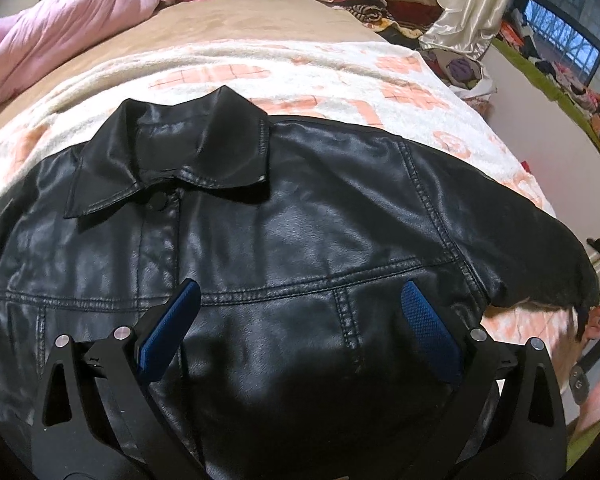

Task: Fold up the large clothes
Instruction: 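Lift the sleeve with the right tool and fold it across the jacket body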

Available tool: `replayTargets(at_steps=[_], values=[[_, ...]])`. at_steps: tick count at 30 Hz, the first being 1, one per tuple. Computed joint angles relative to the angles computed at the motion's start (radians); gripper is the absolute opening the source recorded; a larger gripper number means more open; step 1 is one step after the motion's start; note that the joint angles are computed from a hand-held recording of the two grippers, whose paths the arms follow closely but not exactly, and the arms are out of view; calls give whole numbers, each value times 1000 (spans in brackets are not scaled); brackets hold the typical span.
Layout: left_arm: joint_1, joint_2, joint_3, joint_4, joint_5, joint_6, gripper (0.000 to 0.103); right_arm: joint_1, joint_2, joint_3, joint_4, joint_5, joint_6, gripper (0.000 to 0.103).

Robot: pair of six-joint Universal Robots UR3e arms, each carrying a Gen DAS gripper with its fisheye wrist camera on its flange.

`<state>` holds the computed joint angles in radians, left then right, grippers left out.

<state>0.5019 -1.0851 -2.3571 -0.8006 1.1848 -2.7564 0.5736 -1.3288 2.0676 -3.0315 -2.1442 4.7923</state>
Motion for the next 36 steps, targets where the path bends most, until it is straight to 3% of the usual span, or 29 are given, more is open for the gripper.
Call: replayTargets(at_steps=[1,2,4,6,14,20,25,31,36], values=[[10,14,-1,-14,-4,7,94,-1,4,3,-22,-6,-14,47],[20,30,-2,-29,-8,13,94,-1,4,16,-51,-12,-27,42],[46,64,-1,-69,-21,32,94,-6,20,36,-144,-14,-67,20],[66,93,0,-101,-29,49,94,-5,38,39,-231,-15,-119,14],[175,213,22,-245,-73,116,94,28,99,-28,-506,-11,-415,12],[254,281,51,-355,-101,173,94,99,172,-239,-530,32,-747,12],[320,320,66,-420,-121,231,94,183,252,-471,-398,46,-1015,11],[459,340,99,-552,-171,335,94,246,386,-739,-226,178,-1251,11],[680,338,169,-813,-266,519,94,292,523,-994,2,307,-1371,12]])
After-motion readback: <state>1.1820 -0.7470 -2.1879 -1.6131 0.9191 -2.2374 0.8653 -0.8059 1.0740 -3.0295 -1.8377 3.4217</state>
